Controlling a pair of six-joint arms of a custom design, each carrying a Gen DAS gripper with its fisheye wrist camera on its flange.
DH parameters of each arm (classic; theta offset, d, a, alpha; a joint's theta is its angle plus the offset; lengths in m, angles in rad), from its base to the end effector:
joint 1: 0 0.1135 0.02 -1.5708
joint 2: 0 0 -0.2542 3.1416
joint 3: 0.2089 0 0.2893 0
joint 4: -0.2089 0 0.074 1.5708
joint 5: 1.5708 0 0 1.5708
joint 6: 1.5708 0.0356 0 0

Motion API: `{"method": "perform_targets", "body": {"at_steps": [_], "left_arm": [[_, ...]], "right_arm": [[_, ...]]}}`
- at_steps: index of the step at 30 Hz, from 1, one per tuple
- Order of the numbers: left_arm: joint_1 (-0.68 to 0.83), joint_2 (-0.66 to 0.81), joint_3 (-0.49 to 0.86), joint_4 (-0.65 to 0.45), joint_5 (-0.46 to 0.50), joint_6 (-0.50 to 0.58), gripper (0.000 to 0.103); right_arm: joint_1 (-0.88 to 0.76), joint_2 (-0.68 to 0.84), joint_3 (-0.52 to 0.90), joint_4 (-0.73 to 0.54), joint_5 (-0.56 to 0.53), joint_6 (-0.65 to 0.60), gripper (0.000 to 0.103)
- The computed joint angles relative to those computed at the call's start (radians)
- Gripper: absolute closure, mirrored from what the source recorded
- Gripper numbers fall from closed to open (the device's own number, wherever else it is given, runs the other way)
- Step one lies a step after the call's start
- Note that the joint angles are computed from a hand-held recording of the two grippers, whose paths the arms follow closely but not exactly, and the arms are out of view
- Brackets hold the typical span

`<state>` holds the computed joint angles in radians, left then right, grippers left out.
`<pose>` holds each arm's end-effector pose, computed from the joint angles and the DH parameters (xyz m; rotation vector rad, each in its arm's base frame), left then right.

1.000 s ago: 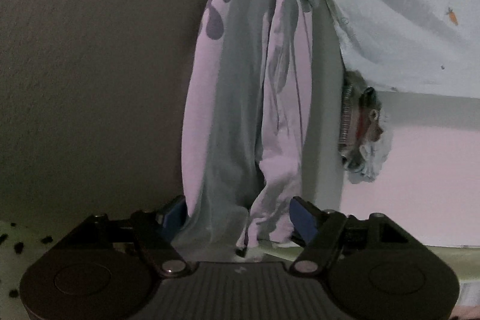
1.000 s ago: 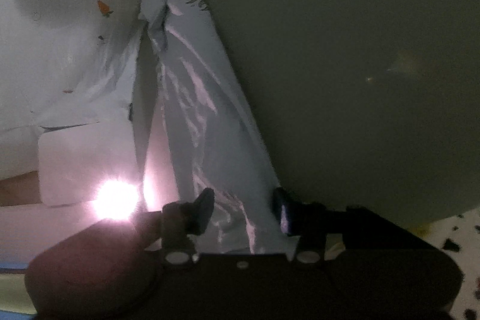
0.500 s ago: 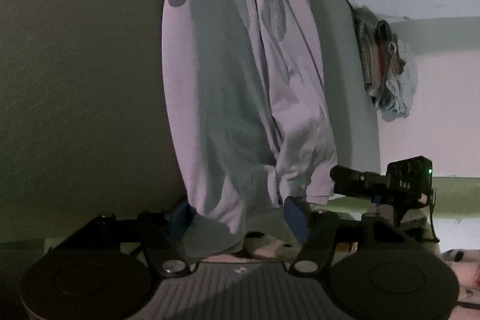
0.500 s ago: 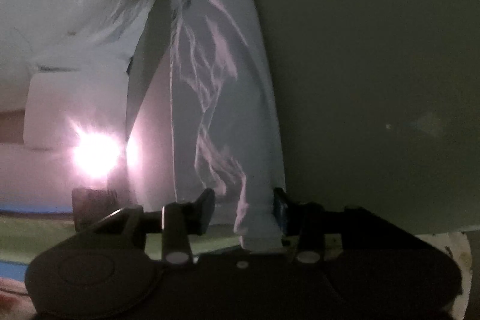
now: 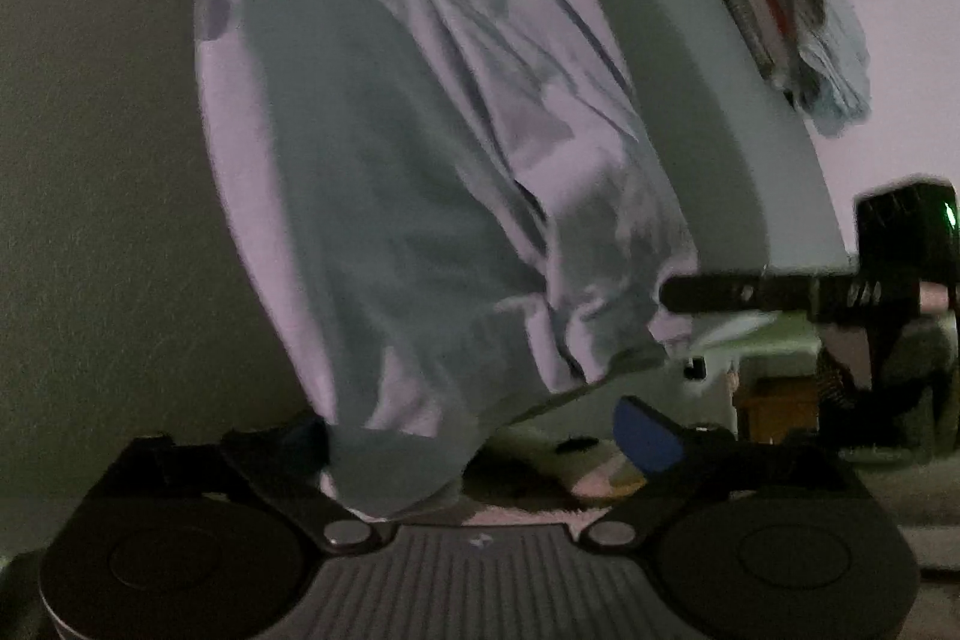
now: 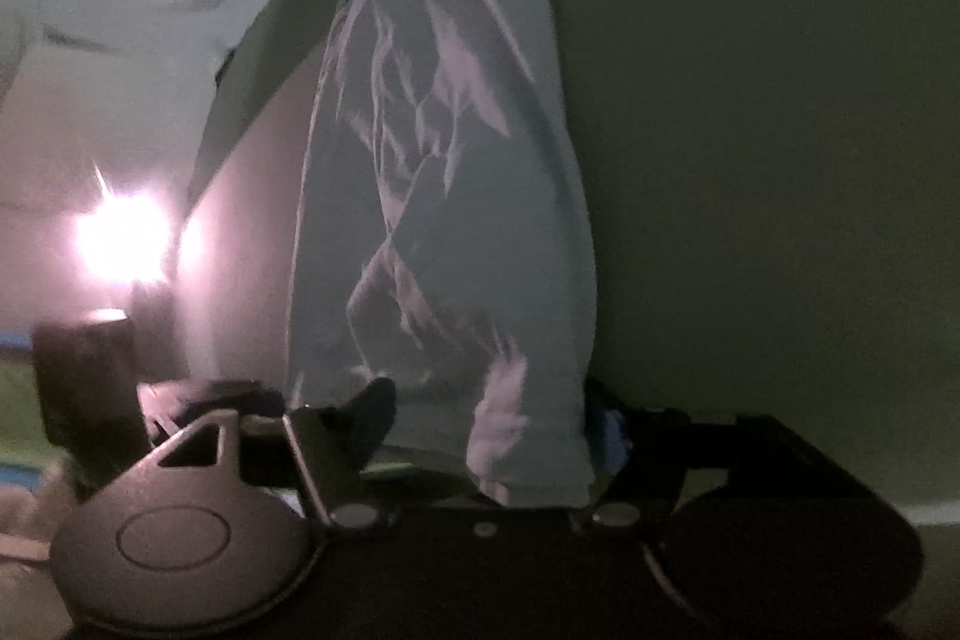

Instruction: Fold clothes

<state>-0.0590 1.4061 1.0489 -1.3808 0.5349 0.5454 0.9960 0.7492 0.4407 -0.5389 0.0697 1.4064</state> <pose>0.2455 -0.0327 0.2183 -0.8247 -2.8762 0.8559 0.1077 0.1617 0.1758 0.5793 2.6100 0.9095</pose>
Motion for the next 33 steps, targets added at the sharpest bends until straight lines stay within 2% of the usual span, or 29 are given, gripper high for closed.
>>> {"method": "perform_targets", "body": {"at_steps": [1,2,3,5,9,13,15,18,22,26,30,33], "left_arm": [[0.005,-0.004,0.004,0.008,-0.02,-0.018,0.043],[0.011,-0.017,-0.004,0.025,-0.044,-0.032,0.064],[0.018,-0.032,-0.013,0.042,-0.068,-0.044,0.078],[0.031,-0.049,-0.022,0.058,-0.083,-0.076,0.085],[0.059,-0.023,0.024,0.043,-0.021,-0.166,0.088],[0.126,0.055,0.114,0.015,0.128,-0.258,0.088],[0.143,0.09,0.157,0.023,0.197,-0.325,0.088],[0.125,0.126,0.211,0.064,0.246,-0.404,0.088],[0.096,0.179,0.286,0.123,0.282,-0.489,0.088],[0.058,0.246,0.394,0.19,0.277,-0.575,0.088],[0.032,0.365,0.539,0.266,0.294,-0.653,0.088],[-0.002,0.491,0.676,0.319,0.265,-0.727,0.088]], "right_arm": [[0.0,0.019,0.008,-0.003,0.001,0.001,0.088],[0.002,0.01,-0.002,0.005,-0.001,0.008,0.088],[0.004,-0.004,-0.016,0.022,0.0,0.012,0.089],[-0.006,-0.017,-0.033,0.047,-0.009,0.015,0.09],[-0.023,-0.178,-0.095,0.034,-0.027,0.059,0.091],[-0.091,-0.329,-0.123,0.01,-0.071,0.072,0.091],[-0.151,-0.353,-0.122,0.03,-0.115,0.074,0.091],[-0.267,-0.357,-0.127,0.111,-0.179,0.085,0.091],[-0.421,-0.258,-0.075,0.203,-0.252,0.022,0.091],[-0.582,-0.148,-0.024,0.267,-0.355,-0.059,0.091],[-0.722,0.057,0.035,0.419,-0.446,-0.106,0.091],[-0.815,0.278,0.1,0.566,-0.514,-0.094,0.089]]}}
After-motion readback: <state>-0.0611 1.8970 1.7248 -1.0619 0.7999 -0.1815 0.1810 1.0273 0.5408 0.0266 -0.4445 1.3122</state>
